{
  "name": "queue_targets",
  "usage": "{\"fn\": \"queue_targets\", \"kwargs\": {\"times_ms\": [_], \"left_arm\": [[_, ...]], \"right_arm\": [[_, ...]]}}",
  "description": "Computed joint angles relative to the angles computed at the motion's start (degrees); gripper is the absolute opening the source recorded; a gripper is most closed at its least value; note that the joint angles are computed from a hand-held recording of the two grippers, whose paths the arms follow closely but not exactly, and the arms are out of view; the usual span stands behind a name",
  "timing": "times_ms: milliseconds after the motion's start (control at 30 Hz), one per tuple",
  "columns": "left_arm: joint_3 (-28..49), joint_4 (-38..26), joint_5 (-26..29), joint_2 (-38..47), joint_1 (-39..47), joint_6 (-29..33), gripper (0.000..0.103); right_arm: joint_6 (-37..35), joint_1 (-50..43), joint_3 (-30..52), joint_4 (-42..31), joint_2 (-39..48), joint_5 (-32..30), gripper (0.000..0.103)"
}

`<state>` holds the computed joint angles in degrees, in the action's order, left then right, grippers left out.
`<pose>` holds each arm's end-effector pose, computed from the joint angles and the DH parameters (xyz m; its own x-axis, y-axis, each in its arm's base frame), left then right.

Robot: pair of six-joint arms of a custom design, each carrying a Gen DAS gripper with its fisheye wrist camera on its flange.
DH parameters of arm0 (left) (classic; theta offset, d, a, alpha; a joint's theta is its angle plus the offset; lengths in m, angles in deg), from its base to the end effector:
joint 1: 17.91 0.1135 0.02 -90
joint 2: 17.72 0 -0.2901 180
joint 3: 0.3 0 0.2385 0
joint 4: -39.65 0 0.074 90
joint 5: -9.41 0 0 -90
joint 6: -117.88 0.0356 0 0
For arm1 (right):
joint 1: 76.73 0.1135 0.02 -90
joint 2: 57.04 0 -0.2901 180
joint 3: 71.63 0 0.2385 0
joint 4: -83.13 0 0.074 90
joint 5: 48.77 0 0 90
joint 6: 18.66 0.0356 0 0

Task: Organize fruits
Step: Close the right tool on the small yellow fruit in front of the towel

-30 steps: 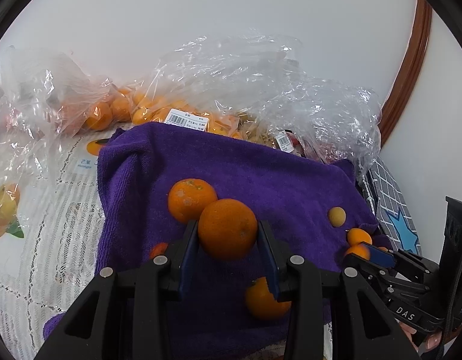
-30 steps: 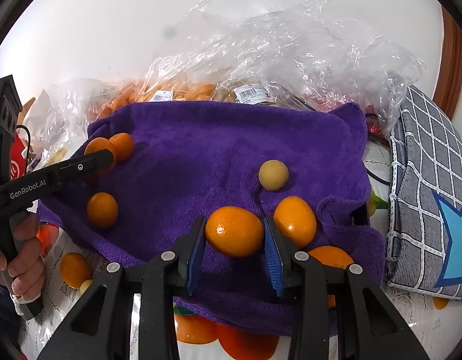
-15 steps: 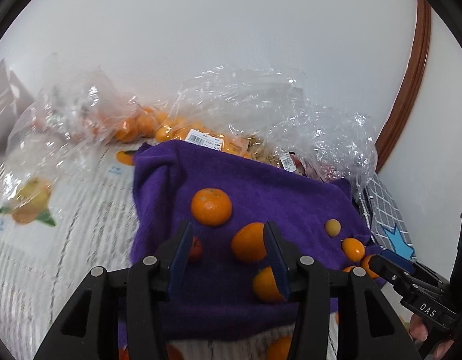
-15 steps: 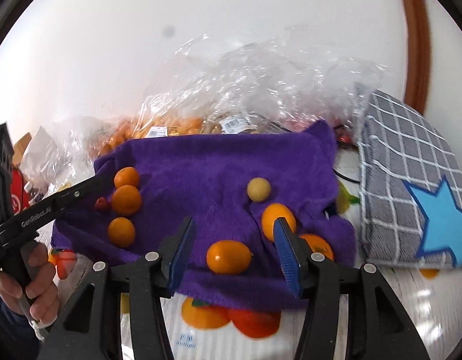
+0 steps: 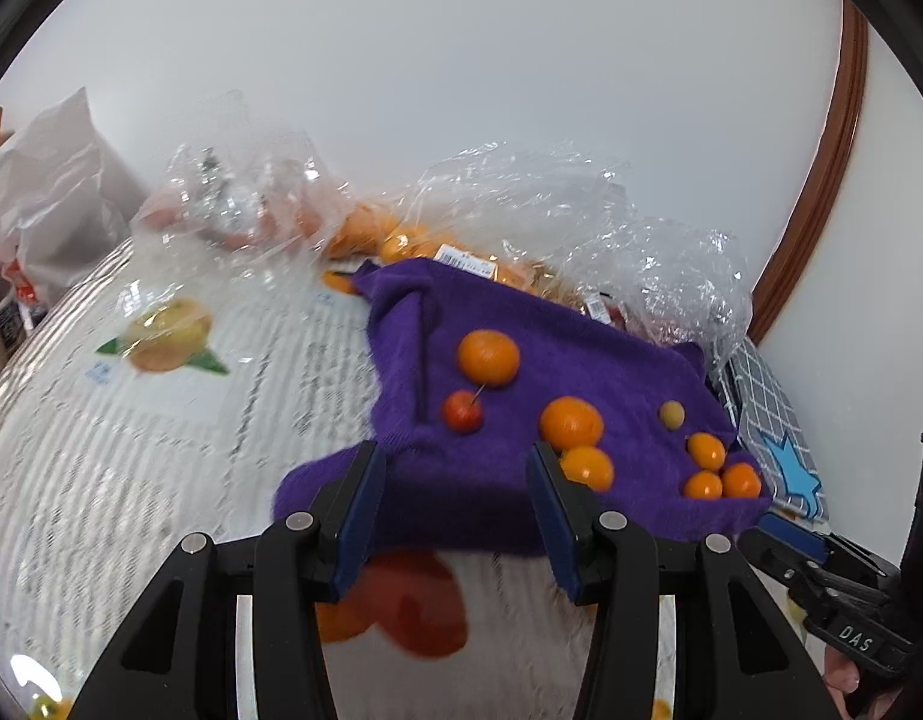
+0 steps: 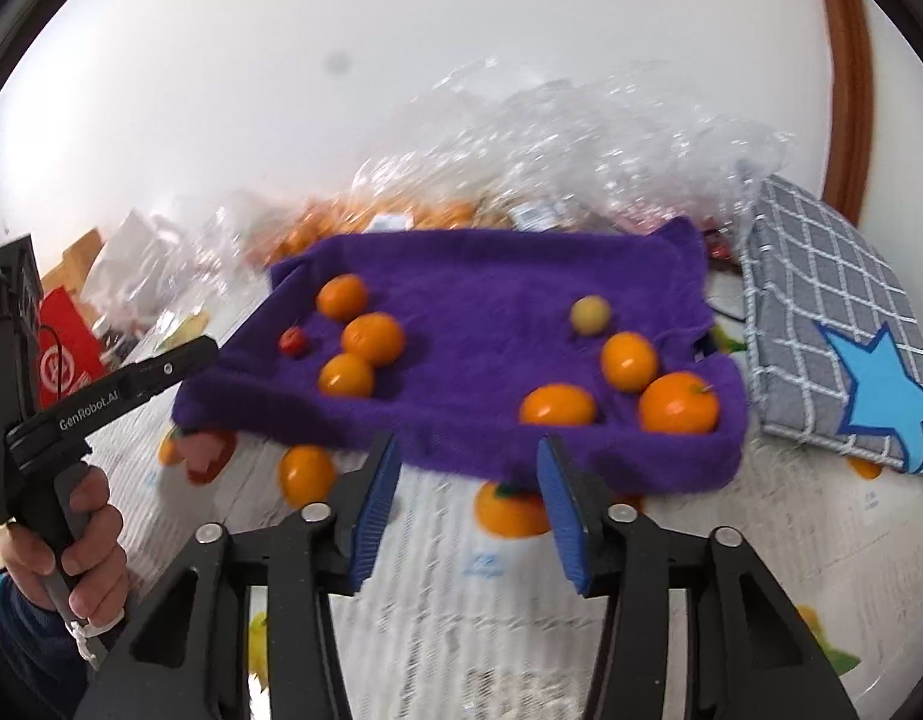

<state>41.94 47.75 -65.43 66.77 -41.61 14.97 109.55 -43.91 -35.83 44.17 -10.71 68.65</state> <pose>0.2328 -0.1124 0.1811 -0.6320 0.0419 -0.7739 0.4565 0.8271 -0.3280 0.1121 0.0528 0.1995 -0.6441 0.2379 -0.7270 0.2147 0.9684 0.1267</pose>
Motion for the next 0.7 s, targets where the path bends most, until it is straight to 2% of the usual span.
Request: {"fn": "queue_targets", "kwargs": {"times_ms": [167, 333, 633, 667, 700], "left_arm": [[-2.34, -0.75, 0.15, -3.07, 0.87, 1.49, 0.047], [-1.88, -1.78, 1.45, -2.96, 1.60, 1.82, 0.047], [-0.22, -3.78, 2.69, -1.39, 2.10, 2.13, 0.047], [-0.03, -3.98, 3.02, -1.17, 2.27, 2.13, 0.047], [0.17, -4.18, 3.52, -0.88, 2.45, 2.12, 0.047]], "right_arm": [[2.34, 4.61, -1.59, 5.16, 5.01, -1.69, 0.039], [1.05, 4.32, -2.09, 9.86, 10.39, -5.85, 0.038], [-2.26, 2.23, -0.52, 14.65, 18.70, -8.34, 0.038], [-2.85, 1.61, -0.32, 15.10, 19.50, -8.87, 0.036], [-3.31, 1.15, -0.28, 15.56, 19.95, -9.43, 0.028]]}}
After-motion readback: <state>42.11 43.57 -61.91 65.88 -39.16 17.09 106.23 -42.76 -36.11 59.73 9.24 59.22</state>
